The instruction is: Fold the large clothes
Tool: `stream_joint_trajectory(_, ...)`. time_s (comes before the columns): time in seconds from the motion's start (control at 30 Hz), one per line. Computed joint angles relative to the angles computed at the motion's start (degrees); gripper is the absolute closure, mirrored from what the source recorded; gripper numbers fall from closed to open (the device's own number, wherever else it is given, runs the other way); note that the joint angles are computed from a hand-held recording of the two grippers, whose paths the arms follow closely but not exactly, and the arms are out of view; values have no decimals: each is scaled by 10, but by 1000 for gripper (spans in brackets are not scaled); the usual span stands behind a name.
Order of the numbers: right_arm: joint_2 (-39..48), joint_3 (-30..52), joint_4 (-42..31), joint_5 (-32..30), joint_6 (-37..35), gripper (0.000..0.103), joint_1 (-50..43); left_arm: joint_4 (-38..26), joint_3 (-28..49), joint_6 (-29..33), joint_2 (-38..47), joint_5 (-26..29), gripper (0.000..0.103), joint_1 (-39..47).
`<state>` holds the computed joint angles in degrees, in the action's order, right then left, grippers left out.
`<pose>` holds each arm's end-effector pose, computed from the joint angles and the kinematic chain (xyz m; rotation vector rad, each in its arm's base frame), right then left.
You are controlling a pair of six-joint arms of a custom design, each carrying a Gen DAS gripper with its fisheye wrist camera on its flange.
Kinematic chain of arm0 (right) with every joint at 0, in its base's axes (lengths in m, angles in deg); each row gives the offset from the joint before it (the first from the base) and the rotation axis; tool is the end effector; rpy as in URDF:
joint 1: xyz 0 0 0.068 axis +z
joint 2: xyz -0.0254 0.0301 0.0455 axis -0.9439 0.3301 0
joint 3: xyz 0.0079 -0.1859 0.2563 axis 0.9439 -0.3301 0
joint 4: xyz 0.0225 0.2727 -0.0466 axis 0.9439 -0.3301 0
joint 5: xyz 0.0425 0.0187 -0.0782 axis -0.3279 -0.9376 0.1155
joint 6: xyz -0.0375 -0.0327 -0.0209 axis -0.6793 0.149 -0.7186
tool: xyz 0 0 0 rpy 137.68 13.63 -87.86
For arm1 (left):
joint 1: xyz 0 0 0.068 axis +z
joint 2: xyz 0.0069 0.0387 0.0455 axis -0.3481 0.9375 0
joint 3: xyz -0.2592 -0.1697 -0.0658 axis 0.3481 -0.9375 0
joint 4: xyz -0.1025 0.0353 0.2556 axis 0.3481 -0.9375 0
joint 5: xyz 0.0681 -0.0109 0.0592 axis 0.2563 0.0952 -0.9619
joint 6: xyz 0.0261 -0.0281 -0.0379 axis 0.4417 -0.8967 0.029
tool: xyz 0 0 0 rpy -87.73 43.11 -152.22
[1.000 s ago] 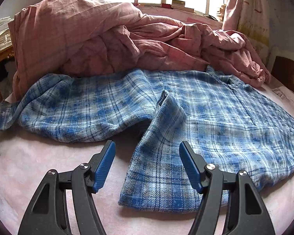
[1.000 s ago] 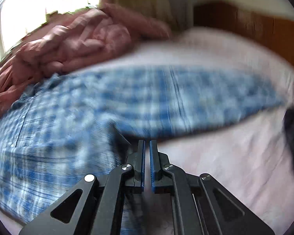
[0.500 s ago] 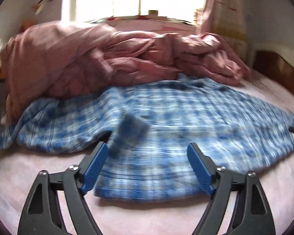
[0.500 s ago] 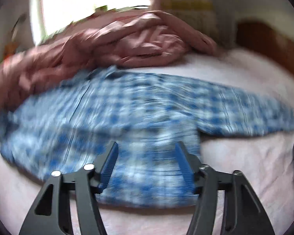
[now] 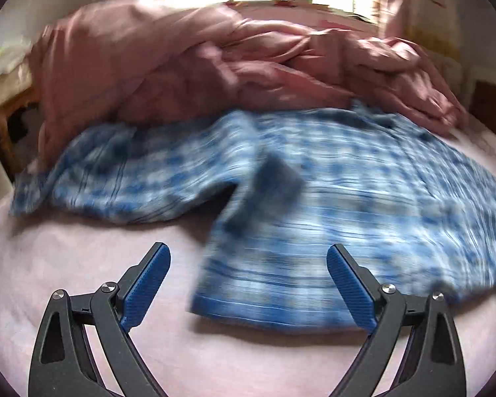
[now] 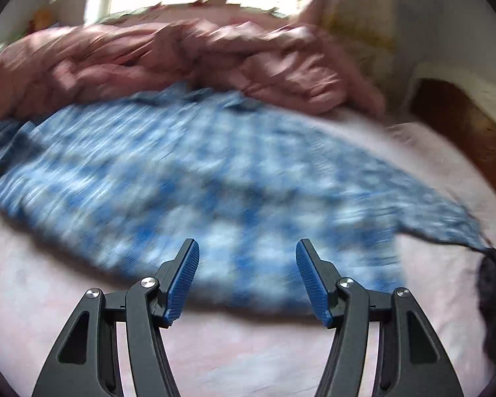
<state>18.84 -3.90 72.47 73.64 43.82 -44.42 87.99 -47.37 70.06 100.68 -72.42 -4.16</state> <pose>0.2204 0.0890 0.1899 0.0043 2.2684 -0.2560 0.2860 0.0756 0.1741 -0.0797 2.3215 -0.0278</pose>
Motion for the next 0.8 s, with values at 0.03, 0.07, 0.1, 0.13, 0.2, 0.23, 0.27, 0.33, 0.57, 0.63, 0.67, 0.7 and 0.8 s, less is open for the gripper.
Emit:
stream_joint_trajectory(0.03, -11, -5, 4, -5, 9, 38, -26, -15, 17, -2, 18, 26, 16, 20)
stream_joint_trajectory(0.07, -20, -9, 6, -24, 16, 38, -59, -29, 28, 1, 32, 48, 21, 35)
stream_joint_trajectory(0.1, -24, -10, 8, -42, 17, 38, -84, -46, 44, 10, 47, 73, 32, 47)
stream_joint_trajectory(0.13, -27, -14, 11, -70, 16, 38, -122, -50, 49, 21, 55, 84, 39, 50)
stream_joint_trajectory(0.2, -24, -15, 13, -102, 12, 38, -169, -47, 46, 42, 59, 65, 39, 40)
stream_joint_trajectory(0.23, -20, -16, 16, -111, 15, 38, -188, -42, 42, 42, 60, 50, 39, 33)
stream_joint_trajectory(0.27, -16, -17, 18, -125, 19, 38, -207, -39, 41, 42, 62, 42, 39, 29)
stream_joint_trajectory(0.33, -7, -16, 22, -156, 21, 38, -233, -37, 39, 42, 62, 31, 39, 24)
stream_joint_trajectory(0.57, -7, -24, 32, -153, 16, 38, -233, -53, 43, 56, 60, 46, 93, 30)
stream_joint_trajectory(0.63, -3, -21, 30, -146, 14, 38, -228, -52, 35, 58, 44, 45, 94, 33)
stream_joint_trajectory(0.67, -3, -20, 30, -144, 13, 38, -227, -56, 29, 53, 32, 49, 94, 38)
stream_joint_trajectory(0.7, -5, -21, 29, -140, 11, 38, -226, -58, 26, 48, 22, 55, 94, 41)
stream_joint_trajectory(0.8, -13, -21, 27, -123, 9, 38, -223, -77, 17, 50, -2, 69, 94, 61)
